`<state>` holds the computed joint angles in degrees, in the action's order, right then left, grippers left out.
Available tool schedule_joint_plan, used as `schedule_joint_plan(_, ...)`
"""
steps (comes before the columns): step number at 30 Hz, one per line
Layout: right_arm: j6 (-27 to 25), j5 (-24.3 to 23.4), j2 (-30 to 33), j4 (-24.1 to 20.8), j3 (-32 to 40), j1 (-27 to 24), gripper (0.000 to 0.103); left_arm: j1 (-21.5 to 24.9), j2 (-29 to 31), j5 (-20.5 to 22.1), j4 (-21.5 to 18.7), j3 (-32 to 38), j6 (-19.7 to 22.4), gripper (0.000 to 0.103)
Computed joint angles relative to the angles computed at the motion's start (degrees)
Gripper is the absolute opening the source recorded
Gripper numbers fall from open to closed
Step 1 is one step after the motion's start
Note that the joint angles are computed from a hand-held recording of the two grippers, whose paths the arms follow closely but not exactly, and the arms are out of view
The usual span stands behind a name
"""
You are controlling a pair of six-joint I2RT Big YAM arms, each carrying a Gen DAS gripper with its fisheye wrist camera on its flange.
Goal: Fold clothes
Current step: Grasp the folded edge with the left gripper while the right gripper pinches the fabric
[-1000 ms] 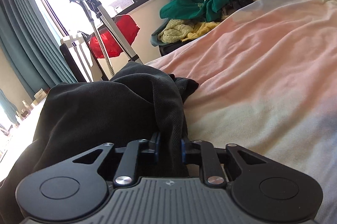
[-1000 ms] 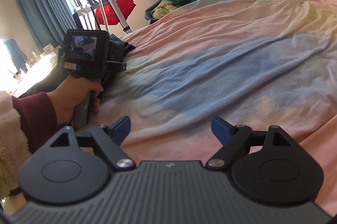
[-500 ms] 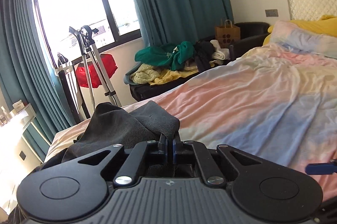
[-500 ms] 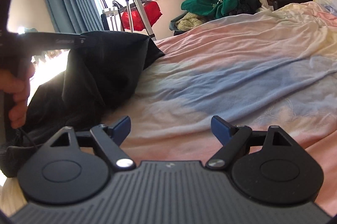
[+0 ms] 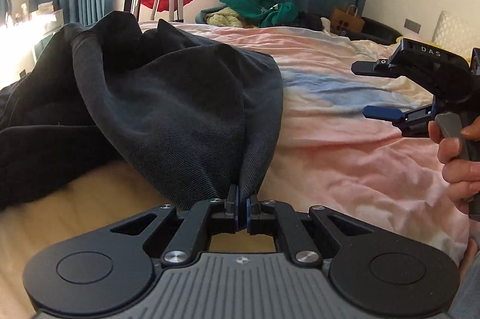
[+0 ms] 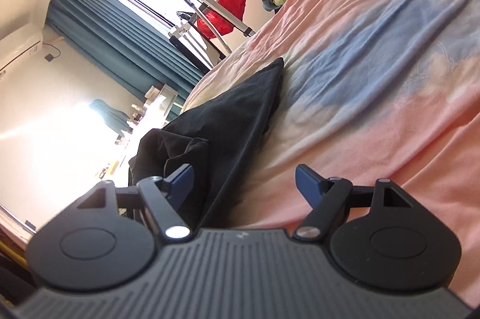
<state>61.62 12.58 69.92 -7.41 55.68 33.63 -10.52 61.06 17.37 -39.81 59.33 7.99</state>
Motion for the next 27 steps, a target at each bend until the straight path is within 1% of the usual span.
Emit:
schedule_joint_plan(1,0.64,-1.47,0.75,0.79,0.12,-0.53,0.064,-0.05,0.29,0.16,0.61,0.24,-0.07,0.004)
schedule_joint_plan(2,1.28,-2.94,1.52,1.59,0.25,-1.05,0.061,-0.05,0.38,0.6,1.06,0.15,-0.25,0.005)
schedule_joint_plan(3,1.82,-4.42,2.34,2.21,0.51,-1.6,0.052,-0.04,0.43,1.08,1.5,0.0,-0.46,0.005)
schedule_joint_plan(4,1.65,-6.1,3.49,1.73,1.56,-2.38,0.044,-0.03,0.48,1.57,1.94,-0.15,-0.68,0.005)
schedule_joint_plan(5,1.49,-7.9,4.7,1.27,2.69,-3.23,0.04,-0.02,0.53,2.04,2.38,-0.3,-0.89,0.005)
schedule_joint_plan(6,1.52,-10.67,6.31,1.13,4.19,-4.65,0.037,-0.2,0.94,1.99,2.37,-0.24,-1.27,0.005)
schedule_joint_plan(7,1.64,-13.23,7.96,0.94,5.76,-6.01,0.036,-0.41,1.42,1.88,2.29,-0.13,-1.67,0.005)
schedule_joint_plan(8,2.28,-14.71,9.68,0.86,7.39,-7.3,0.035,-0.22,1.61,2.18,2.06,-0.01,-1.91,0.005)
schedule_joint_plan(10,2.3,-15.84,13.71,0.65,11.37,-10.01,0.035,-0.28,2.54,3.07,2.68,0.53,-3.4,0.005)
schedule_joint_plan(13,0.91,-14.36,19.8,-0.41,17.72,-13.09,0.035,0.88,3.18,5.74,3.44,0.51,-5.78,0.005)
schedule_joint_plan(15,1.2,-15.14,24.4,-0.82,22.12,-15.1,0.035,1.65,3.64,7.49,4.11,0.54,-7.56,0.005)
schedule_joint_plan(16,0.99,-16.54,27.11,-0.84,24.65,-16.12,0.035,2.08,3.91,8.54,4.01,0.71,-8.75,0.005)
schedule_joint_plan(17,-0.26,-17.03,29.24,-1.84,27.07,-16.57,0.035,2.42,4.12,9.52,3.79,0.86,-9.65,0.005)
schedule_joint_plan(19,-2.12,-16.9,32.7,-3.04,30.91,-17.04,0.035,2.4,4.53,10.52,4.62,0.72,-9.89,0.005)
schedule_joint_plan(21,-1.7,-17.01,35.82,-1.3,33.43,-17.46,0.035,2.13,4.82,10.49,5.5,0.46,-8.13,0.005)
schedule_joint_plan(23,-1.89,-16.31,37.64,1.09,34.8,-17.53,0.035,1.75,5.05,10.63,7.08,-0.09,-6.28,0.005)
schedule_joint_plan(24,-3.33,-15.12,38.28,0.09,36.07,-17.29,0.032,1.71,4.9,10.84,8.13,-0.49,-5.43,0.005)
schedule_joint_plan(25,-6.52,-11.92,38.9,-2.94,38.23,-16.68,0.014,1.89,4.71,11.82,9.38,-0.83,-5.38,0.005)
schedule_joint_plan(26,-9.27,-9.28,39.09,-4.28,39.43,-16.07,0.011,2.1,4.52,12.89,10.68,-1.16,-5.47,0.005)
schedule_joint_plan(27,-12.51,-6.37,39.1,-5.26,40.5,-15.37,0.008,2.35,4.54,13.71,11.05,-1.06,-6.04,0.005)
